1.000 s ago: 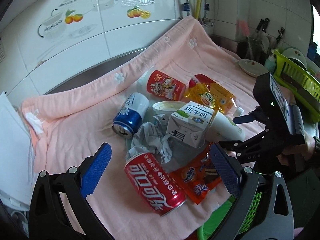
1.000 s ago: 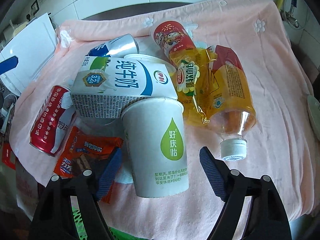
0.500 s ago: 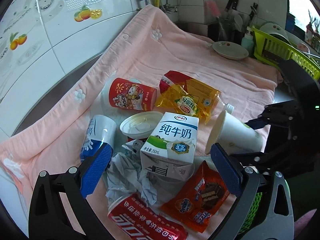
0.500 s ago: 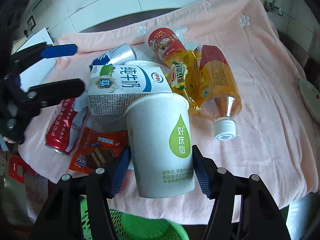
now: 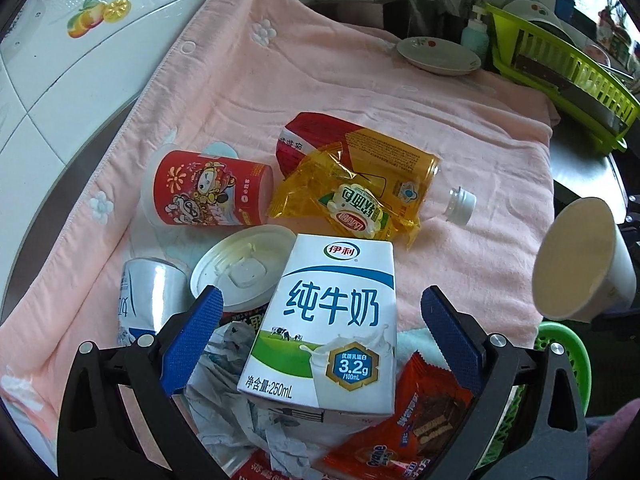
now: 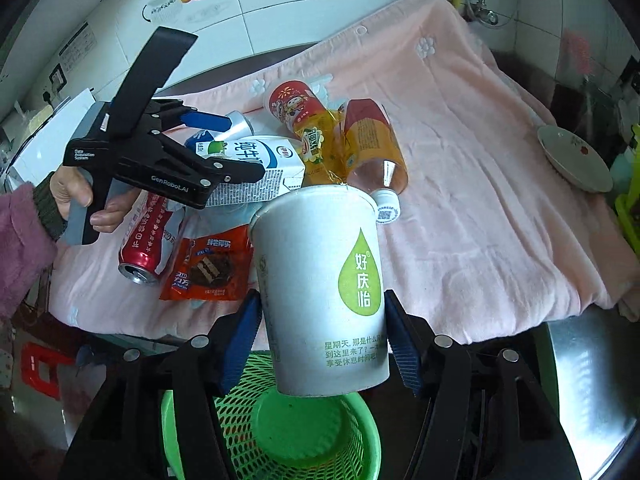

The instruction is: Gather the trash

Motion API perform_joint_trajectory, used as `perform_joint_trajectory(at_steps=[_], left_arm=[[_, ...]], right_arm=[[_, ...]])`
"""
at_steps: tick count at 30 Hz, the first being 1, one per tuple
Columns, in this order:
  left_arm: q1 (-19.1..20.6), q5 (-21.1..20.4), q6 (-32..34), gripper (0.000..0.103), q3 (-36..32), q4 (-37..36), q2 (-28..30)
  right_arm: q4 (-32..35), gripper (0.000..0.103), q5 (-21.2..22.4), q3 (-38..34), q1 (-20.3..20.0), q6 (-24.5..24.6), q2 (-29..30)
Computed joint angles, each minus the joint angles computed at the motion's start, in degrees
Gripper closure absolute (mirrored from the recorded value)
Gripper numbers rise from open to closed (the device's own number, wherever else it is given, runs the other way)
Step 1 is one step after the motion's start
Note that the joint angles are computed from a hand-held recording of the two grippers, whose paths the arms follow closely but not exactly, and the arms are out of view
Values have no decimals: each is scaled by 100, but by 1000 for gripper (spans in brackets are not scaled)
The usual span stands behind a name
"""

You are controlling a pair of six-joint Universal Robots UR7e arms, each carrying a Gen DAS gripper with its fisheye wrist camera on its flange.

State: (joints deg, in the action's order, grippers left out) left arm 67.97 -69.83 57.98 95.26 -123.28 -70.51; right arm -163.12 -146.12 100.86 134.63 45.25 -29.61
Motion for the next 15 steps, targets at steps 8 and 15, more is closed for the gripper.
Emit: perform_joint_trajectory(at_steps=[8, 15], left_arm=[[-25, 221, 37, 23, 16, 40, 136], [7, 118, -17, 36, 150, -228, 27]], right_arm=[[146, 44, 12, 170, 83, 488, -48], [91, 44, 98, 205, 137, 541, 17]])
